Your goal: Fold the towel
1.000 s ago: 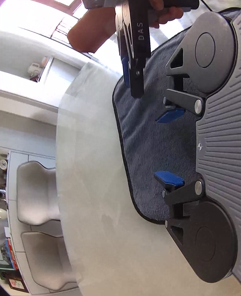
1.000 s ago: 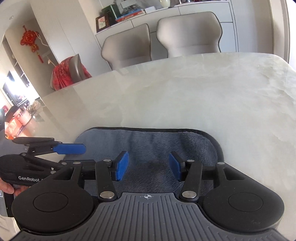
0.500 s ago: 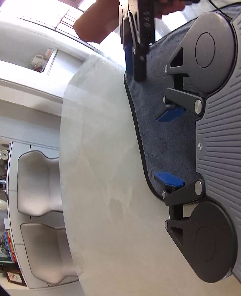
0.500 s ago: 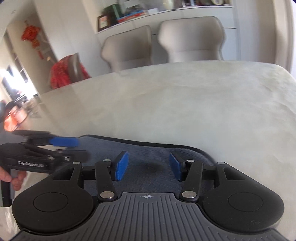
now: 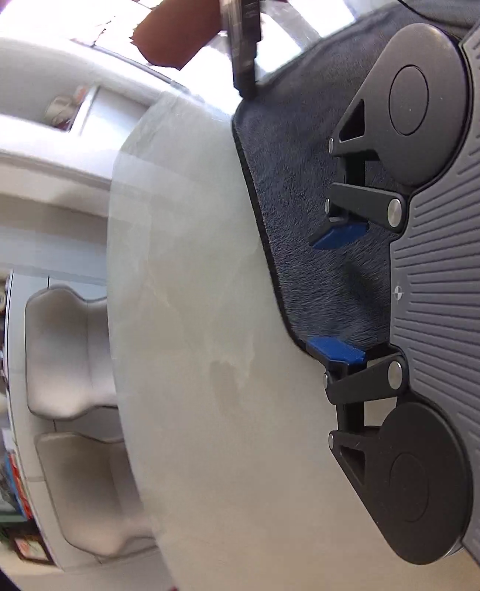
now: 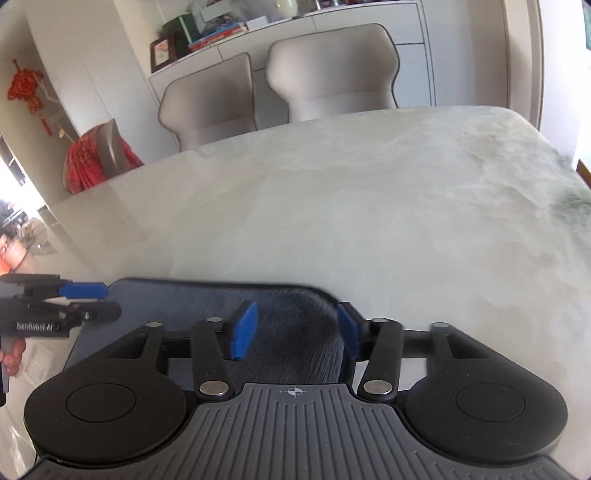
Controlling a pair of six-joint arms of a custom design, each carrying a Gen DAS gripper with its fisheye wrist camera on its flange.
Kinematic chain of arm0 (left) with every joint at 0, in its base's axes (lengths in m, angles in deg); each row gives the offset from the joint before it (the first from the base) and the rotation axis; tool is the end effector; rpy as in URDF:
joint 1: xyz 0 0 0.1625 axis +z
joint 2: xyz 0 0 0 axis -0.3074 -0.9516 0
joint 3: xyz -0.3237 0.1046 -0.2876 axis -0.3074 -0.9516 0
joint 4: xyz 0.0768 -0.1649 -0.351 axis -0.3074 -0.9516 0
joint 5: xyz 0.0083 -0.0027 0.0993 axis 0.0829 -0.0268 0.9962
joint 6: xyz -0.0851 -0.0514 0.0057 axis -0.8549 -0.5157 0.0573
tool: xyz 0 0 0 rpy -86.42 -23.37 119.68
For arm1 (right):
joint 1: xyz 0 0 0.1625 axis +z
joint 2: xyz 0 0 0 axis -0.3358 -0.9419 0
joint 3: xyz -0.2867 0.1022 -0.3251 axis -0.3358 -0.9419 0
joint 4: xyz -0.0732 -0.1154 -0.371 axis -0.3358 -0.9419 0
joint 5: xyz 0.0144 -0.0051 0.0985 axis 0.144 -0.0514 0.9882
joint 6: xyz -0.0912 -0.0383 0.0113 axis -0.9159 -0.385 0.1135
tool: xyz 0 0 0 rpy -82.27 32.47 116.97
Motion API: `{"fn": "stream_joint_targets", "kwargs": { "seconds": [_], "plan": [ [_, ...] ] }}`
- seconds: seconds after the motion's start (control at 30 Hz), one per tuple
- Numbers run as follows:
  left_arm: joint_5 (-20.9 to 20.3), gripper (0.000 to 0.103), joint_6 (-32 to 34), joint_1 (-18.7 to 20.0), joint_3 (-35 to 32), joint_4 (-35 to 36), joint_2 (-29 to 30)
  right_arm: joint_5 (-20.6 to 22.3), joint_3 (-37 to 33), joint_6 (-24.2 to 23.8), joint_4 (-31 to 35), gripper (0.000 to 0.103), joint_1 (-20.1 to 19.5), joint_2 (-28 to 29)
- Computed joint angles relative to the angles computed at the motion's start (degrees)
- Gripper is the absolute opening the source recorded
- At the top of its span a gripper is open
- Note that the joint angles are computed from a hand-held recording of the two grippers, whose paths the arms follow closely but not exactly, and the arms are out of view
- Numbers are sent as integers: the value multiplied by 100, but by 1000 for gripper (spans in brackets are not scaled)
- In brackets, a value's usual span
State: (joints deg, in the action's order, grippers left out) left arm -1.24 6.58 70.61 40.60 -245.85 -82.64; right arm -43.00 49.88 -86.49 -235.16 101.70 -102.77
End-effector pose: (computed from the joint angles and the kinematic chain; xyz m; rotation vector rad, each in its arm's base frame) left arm -0.1927 -0.5946 0.0965 0.2943 2.3941 -0.8916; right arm 0.0342 -0.7092 0.2877 0.9681 -2.6801 0.5904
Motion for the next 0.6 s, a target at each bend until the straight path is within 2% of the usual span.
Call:
{"fn": "stream_joint_targets", "kwargs": {
  "seconds": [0.07,0.23,0.37,0.5,0.6],
  "plan": [
    [-125,66,-396,-259,491,-290,-142,81,357,-40,209,53,-55,-358],
    [-298,68,-1528,-913,1385,-212,-301,281,1425,301,975,56,-273,-1430],
    [-399,68,-2569,-1463,1922,-80,-318,329,2086,216,1074,57,-409,-1925],
    [-522,70,-3029,-1684,2199,-138,-313,119,2491,309,871,57,-576,-2151],
    [-465,70,-3056,-1800,2330,-36,-360,344,2588,242,840,57,-795,-2331]
  ]
}}
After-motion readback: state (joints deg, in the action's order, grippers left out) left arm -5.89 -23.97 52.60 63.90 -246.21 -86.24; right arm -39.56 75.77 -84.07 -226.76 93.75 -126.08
